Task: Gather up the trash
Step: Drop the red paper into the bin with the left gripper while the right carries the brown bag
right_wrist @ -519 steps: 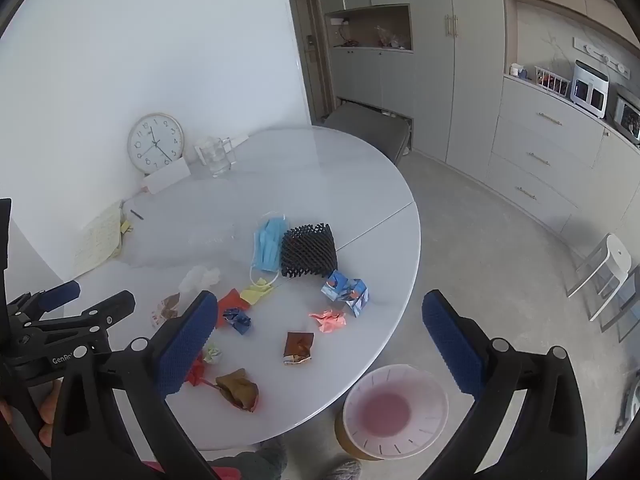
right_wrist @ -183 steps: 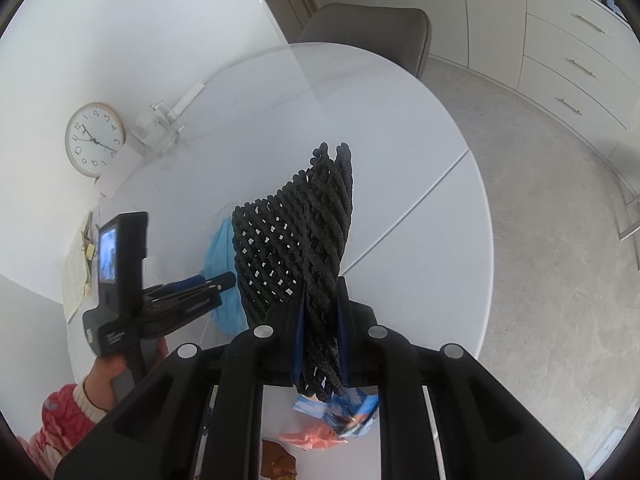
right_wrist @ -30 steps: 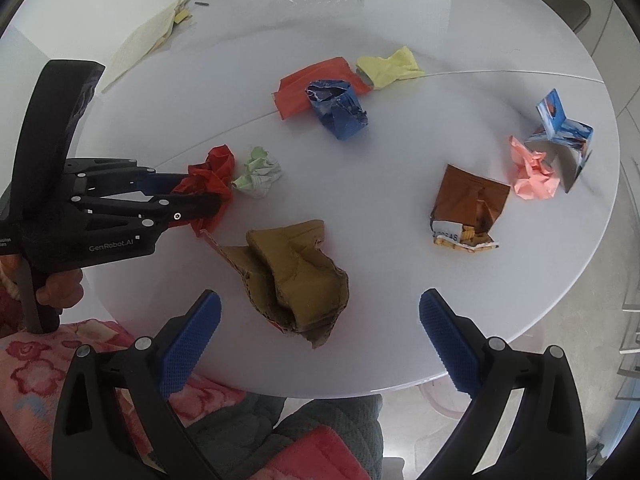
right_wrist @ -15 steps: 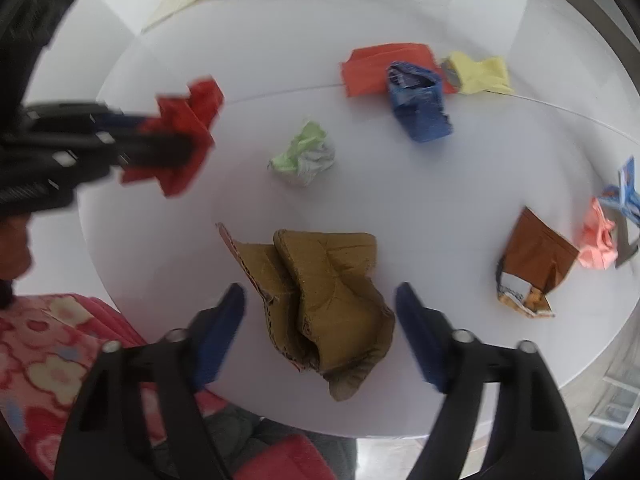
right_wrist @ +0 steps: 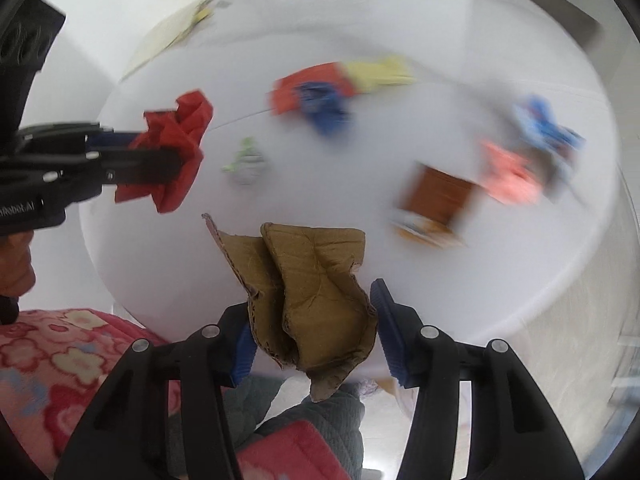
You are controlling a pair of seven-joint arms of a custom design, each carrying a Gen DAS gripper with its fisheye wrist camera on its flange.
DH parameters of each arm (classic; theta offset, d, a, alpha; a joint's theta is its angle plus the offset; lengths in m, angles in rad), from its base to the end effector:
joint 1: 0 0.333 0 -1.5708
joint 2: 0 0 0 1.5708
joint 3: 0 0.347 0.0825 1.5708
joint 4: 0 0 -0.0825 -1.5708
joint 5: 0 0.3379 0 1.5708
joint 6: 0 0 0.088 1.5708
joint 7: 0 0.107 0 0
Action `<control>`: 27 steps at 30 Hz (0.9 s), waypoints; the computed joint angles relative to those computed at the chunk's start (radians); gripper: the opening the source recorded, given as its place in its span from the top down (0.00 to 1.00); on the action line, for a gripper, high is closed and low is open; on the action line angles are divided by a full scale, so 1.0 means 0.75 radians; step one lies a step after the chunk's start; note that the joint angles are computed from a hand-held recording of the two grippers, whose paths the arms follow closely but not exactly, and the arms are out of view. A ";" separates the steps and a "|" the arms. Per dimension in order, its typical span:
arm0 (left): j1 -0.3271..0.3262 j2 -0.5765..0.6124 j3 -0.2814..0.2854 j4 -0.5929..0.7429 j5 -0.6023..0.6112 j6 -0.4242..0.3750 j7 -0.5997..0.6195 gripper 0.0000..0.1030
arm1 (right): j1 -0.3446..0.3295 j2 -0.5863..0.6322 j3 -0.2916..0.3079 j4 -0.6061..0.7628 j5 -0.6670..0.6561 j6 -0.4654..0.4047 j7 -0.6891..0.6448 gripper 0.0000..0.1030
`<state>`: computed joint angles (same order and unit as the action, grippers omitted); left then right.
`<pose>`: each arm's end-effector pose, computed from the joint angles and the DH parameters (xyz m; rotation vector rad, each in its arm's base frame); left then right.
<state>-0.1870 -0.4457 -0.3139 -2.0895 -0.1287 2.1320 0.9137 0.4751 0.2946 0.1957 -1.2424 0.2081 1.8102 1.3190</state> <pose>0.3351 -0.2289 0.6750 -2.2820 1.8741 -0.6869 0.4947 0.3843 0.6612 -2.6029 0.9288 0.0963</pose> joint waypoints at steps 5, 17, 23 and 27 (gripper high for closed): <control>-0.075 0.231 -0.048 0.208 0.024 0.045 0.100 0.71 | -0.120 -0.204 -0.092 -0.250 0.004 0.121 0.094 0.49; -0.359 0.792 -0.039 0.793 0.120 -0.030 0.215 0.71 | -0.311 -0.441 -0.217 -0.604 0.022 0.289 0.149 0.49; -0.475 0.962 0.013 0.994 0.173 -0.131 0.162 0.55 | -0.346 -0.448 -0.236 -0.622 0.062 0.292 0.088 0.49; -0.531 1.016 0.043 1.077 0.235 -0.167 0.114 0.41 | -0.361 -0.440 -0.242 -0.614 0.089 0.282 0.049 0.49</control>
